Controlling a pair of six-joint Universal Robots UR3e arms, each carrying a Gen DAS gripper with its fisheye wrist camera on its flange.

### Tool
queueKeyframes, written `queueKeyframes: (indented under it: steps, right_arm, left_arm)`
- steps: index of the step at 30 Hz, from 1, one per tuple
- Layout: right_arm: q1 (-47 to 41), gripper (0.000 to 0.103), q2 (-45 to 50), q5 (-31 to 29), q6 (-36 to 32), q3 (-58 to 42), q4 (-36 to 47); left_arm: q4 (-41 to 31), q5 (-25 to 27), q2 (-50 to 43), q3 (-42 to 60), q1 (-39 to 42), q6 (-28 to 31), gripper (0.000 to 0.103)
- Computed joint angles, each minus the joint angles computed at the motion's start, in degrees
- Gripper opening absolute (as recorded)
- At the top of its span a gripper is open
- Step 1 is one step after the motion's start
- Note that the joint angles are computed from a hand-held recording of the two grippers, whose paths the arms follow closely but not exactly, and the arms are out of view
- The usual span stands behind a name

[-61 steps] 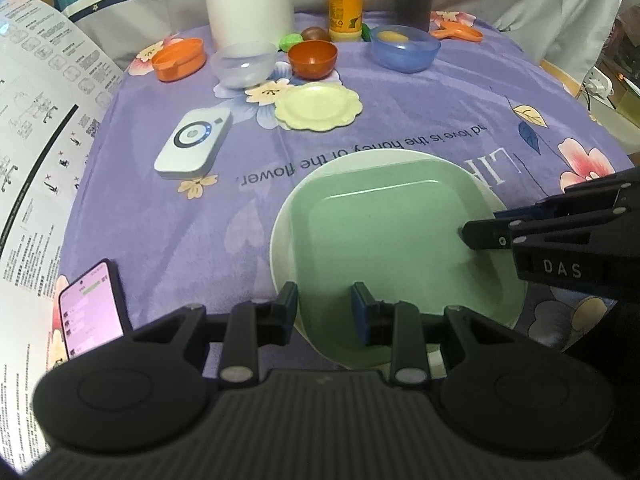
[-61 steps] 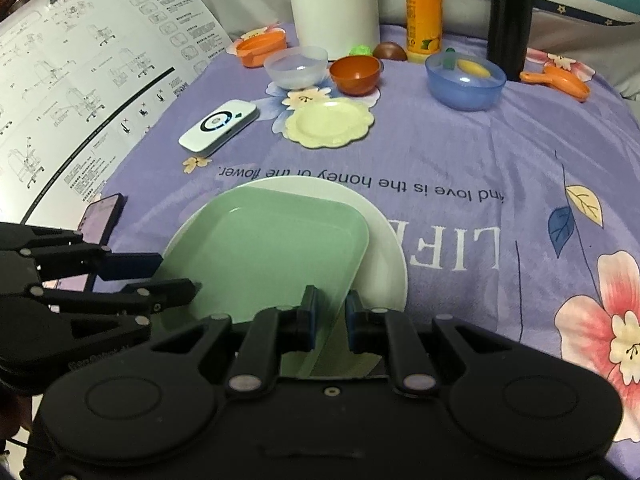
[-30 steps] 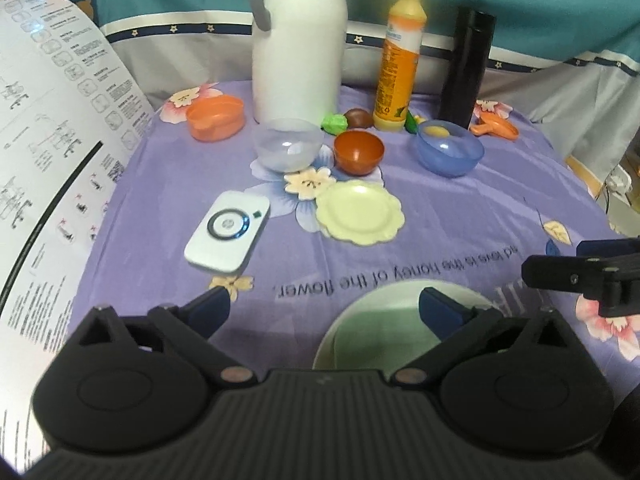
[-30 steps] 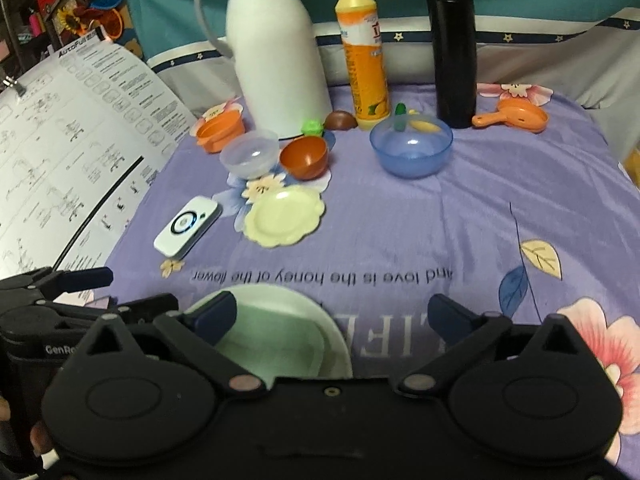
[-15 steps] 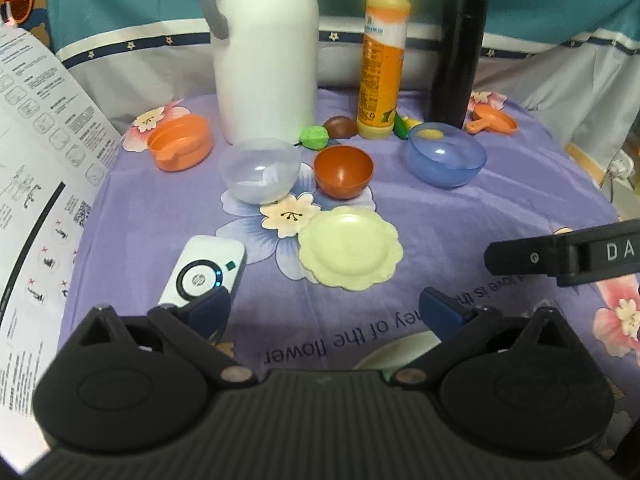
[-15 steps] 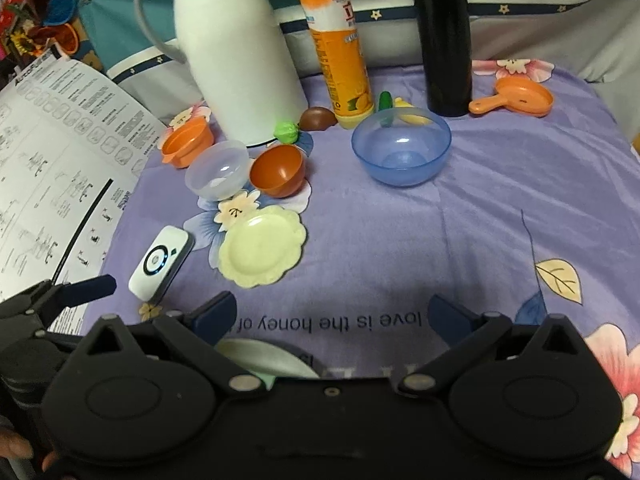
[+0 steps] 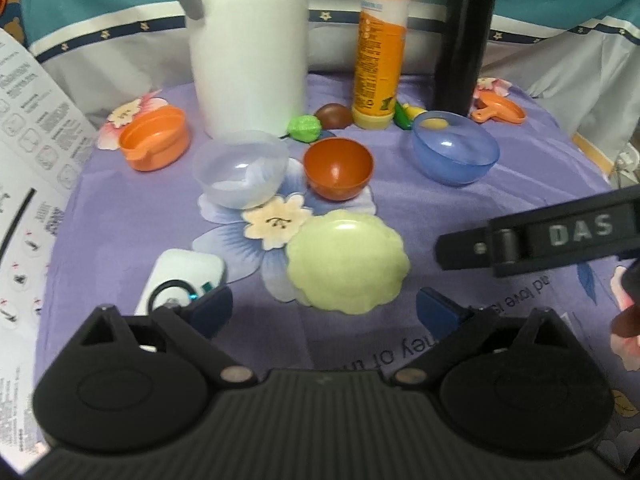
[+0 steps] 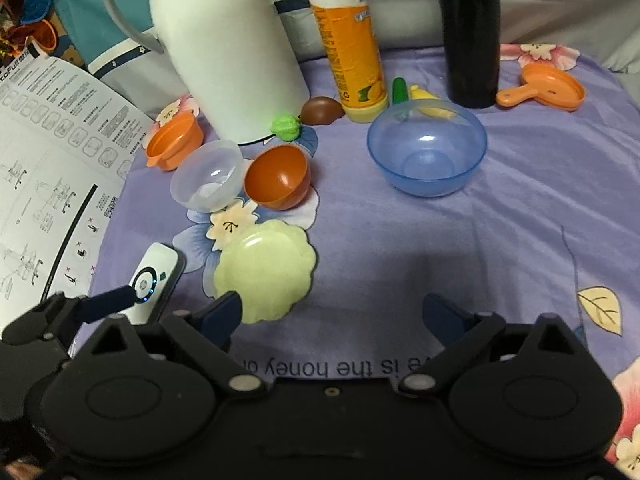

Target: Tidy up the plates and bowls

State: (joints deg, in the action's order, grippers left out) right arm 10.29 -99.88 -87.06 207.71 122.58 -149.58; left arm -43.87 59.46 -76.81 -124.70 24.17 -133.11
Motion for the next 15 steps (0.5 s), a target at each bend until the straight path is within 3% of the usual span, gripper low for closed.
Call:
queueKeyframes:
  steps: [9, 15]
  right_arm:
    - [-2.8, 0.066, 4.7, 4.6, -0.1, 0.5, -4.8]
    - [-4.3, 0.059, 7.8, 7.6, -0.4, 0.4, -7.2]
  left_arm:
    - [1.0, 0.2, -6.7, 3.1, -2.0, -1.7, 0.064]
    - [3.2, 1.3, -11.0, 4.9, -3.1, -5.0, 0.062]
